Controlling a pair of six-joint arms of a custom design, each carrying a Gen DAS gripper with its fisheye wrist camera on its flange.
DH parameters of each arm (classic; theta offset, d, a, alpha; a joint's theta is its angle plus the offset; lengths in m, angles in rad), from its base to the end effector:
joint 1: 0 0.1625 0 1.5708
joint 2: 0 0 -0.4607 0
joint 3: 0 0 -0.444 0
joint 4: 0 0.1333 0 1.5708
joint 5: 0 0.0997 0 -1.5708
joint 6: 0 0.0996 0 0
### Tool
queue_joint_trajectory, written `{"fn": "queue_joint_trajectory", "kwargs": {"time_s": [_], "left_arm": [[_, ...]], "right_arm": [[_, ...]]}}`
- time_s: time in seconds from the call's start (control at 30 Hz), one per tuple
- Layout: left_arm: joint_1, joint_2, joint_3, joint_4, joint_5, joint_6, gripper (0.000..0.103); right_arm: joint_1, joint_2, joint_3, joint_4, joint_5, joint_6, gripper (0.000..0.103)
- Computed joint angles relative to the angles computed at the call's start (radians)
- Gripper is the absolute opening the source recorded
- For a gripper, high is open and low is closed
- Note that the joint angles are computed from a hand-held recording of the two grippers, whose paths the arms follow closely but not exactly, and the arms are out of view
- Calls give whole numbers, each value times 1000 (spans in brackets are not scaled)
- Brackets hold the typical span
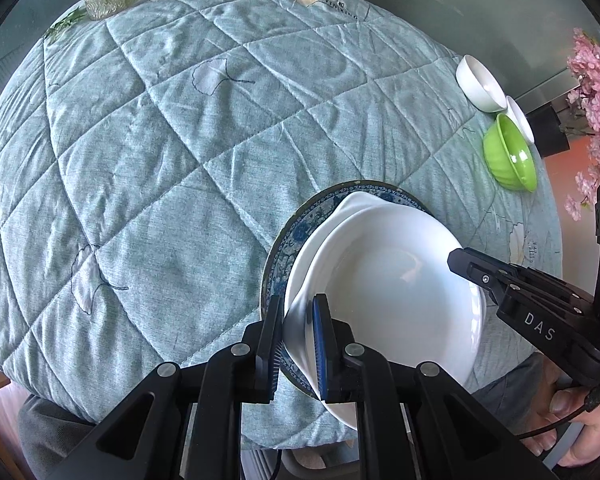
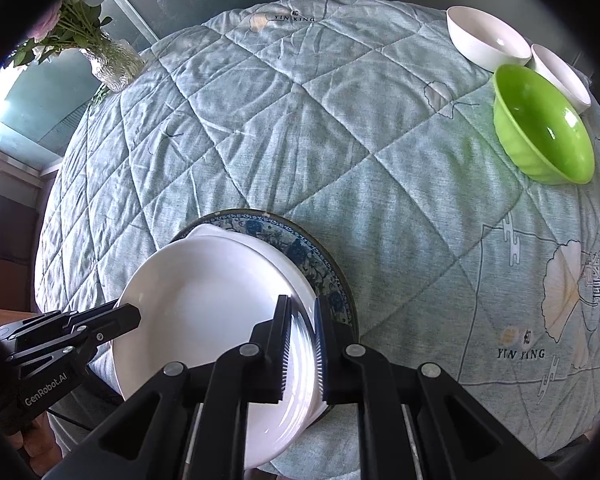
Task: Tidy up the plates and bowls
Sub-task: 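Lower the second white dish onto the first dish with both grippers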
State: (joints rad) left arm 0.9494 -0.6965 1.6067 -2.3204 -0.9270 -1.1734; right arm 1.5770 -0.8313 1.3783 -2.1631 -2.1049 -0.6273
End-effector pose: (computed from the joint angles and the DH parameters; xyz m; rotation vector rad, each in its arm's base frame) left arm -0.2572 -0.6909 0.0129 -0.6331 2.4880 -0.5402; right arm 0.0875 -0.7926 0.1908 0.7991 -2.4898 -0.1622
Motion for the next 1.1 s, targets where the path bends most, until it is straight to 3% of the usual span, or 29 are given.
{"fn": "queue_joint_trajectory", "kwargs": {"time_s": [0.37,0.77,1.1], "left_arm": [[12,13,10,-35,-4,-2,10],[21,14,18,-67,-15,-10,11],[6,-5,33,-55,-10,-5,15]], "right_arm": [[-4,7,24,-66,-20,-22,11],[7,0,38,-98,14,-58,10],[-25,-7,0,-32,16,-37,16]]}}
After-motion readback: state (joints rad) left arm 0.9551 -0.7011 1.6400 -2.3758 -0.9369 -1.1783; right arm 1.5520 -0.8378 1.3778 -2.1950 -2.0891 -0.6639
